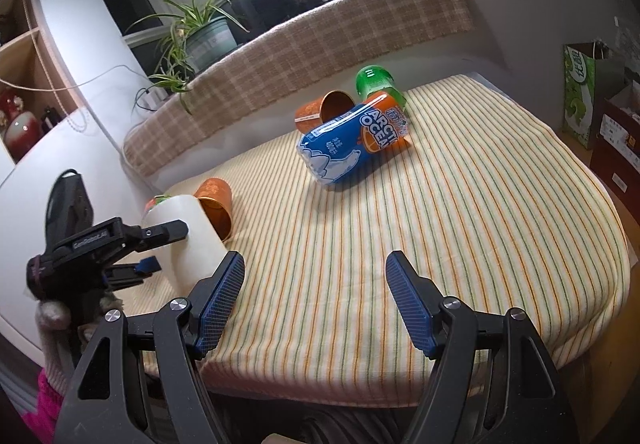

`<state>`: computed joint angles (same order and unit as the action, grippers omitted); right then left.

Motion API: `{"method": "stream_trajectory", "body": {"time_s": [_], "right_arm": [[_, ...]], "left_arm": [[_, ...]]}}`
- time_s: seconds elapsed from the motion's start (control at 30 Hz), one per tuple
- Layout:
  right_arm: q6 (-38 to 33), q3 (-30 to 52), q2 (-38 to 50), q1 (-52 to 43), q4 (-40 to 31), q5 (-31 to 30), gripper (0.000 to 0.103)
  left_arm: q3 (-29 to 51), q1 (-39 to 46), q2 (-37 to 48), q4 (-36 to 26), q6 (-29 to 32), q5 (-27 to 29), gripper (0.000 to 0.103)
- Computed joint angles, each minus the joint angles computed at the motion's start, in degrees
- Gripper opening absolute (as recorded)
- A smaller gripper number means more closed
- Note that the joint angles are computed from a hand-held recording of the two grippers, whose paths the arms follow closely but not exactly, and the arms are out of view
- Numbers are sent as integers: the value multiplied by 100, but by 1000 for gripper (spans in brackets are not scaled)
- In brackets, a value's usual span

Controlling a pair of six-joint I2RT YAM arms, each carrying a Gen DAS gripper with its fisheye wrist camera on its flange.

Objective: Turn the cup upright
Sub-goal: 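Grasp the white cup with the left tool while the right tool releases it, then rotate the white cup upright with the left tool and lower it onto the bed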

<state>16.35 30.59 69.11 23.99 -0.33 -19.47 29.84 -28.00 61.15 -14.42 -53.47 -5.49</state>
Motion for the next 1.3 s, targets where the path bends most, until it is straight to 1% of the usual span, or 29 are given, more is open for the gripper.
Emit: {"method": "stream_trajectory", "body": {"time_s": [0.07, 0.2, 0.37, 0.6, 0.9, 1.1, 1.3], "right_arm": [[8, -10, -12, -23, -9, -11, 73], [12, -14, -29, -45, -47, 3, 73], [-6, -35, -54, -136, -84, -32, 73], [-27, -85, -114, -270, -134, -53, 73], [-68, -136, -200, -271, -138, 110, 73], [-81, -138, -207, -308, -156, 120, 73], [-106, -166, -262, -300, -150, 210, 73]], "left_arm": [[142, -234, 69, -109, 46, -334, 76], [520, -795, 419, -320, 195, -1211, 76], [830, -1155, 858, -387, 370, -1855, 76], [1188, -1398, 1370, -382, 505, -2261, 76], [1455, -1639, 1782, -412, 659, -2584, 76], [1600, -1749, 2035, -434, 716, -2679, 76], [1668, -1791, 2187, -417, 773, -2644, 76]]}}
